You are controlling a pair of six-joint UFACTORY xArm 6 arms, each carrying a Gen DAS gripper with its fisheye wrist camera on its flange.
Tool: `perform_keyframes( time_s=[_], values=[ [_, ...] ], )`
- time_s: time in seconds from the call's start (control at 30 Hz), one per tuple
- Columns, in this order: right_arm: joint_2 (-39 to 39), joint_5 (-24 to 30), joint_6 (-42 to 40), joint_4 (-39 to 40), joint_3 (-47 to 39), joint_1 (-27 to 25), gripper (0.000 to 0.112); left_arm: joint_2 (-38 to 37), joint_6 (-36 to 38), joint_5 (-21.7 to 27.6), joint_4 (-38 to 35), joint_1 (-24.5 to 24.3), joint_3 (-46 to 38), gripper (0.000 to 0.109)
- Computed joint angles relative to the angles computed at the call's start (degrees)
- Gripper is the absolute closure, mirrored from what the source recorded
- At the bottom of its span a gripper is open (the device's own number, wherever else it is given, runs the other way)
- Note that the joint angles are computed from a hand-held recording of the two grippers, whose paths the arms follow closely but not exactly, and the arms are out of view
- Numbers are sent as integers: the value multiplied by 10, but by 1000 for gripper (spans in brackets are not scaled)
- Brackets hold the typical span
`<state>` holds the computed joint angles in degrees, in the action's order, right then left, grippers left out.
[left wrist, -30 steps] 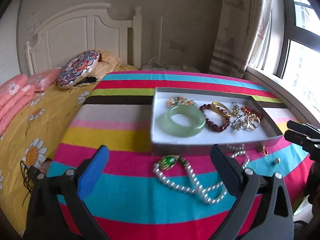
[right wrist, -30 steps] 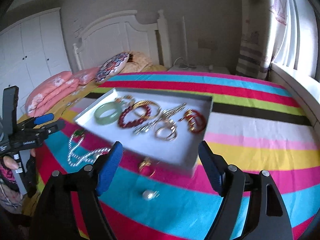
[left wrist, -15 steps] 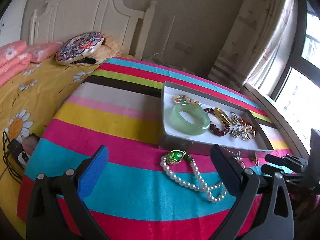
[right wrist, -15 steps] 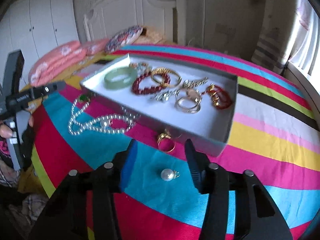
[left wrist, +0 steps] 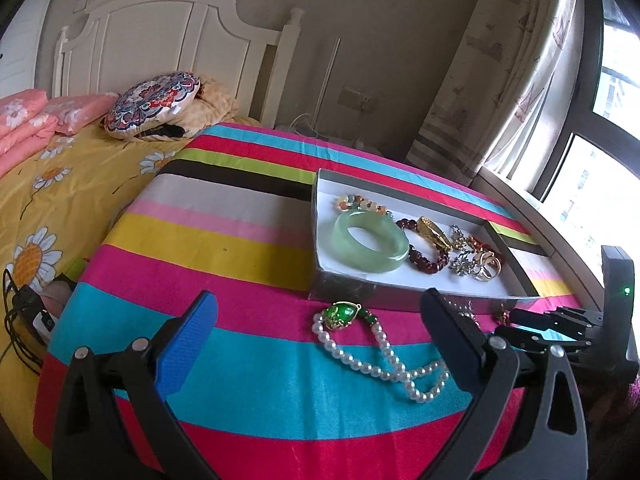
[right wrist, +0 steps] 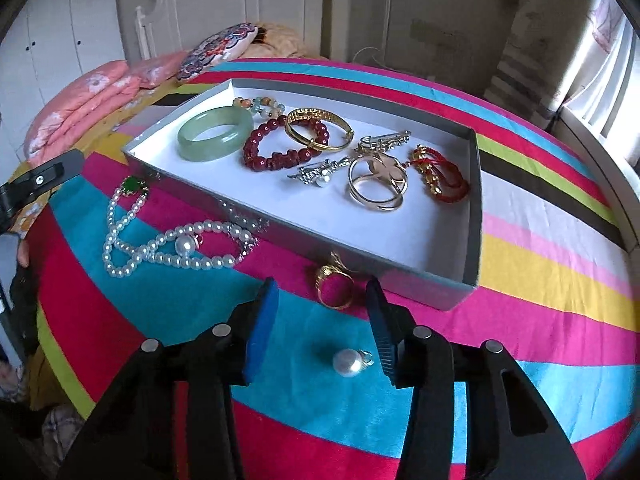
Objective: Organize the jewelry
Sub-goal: 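Lower the right gripper onto the gold ring on the bed and close it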
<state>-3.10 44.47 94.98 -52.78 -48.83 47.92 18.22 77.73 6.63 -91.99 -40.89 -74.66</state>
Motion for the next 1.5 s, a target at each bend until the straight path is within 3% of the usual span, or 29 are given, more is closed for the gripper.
perform_keyframes(
  time_s=[0.1, 0.33, 0.37, 0.6, 1.07, 1.13, 1.2, 1.43, 1.5],
  values=[
    [14, 15, -18, -4, -17, 10, 92, -1, 0, -1, 0, -1, 2, 8],
    [-4, 0, 4, -32, 4, 14, 93, -2, -19, 3, 22, 0, 4, 8],
    [-6, -4, 9, -39, 5, 14, 108, -2, -27, 6, 32, 0, 5, 8],
    [-21, -36, 33, -59, 25, 6, 108, 7, -127, 35, 149, 5, 6, 8],
    [9, -16, -15, -20, -11, 5, 106, 8, -98, 28, 116, 3, 3, 8],
    [5, -14, -4, -25, -7, 6, 97, 7, -89, 28, 106, 3, 3, 8],
    [5, -11, 0, -25, -6, 5, 76, 6, -80, 29, 97, 3, 3, 8],
    [31, -10, -52, -16, -31, 4, 82, 5, -68, 29, 84, 3, 3, 8],
    [30, -30, -65, -13, -27, 1, 96, 4, -68, 29, 84, 3, 4, 8]
  ],
)
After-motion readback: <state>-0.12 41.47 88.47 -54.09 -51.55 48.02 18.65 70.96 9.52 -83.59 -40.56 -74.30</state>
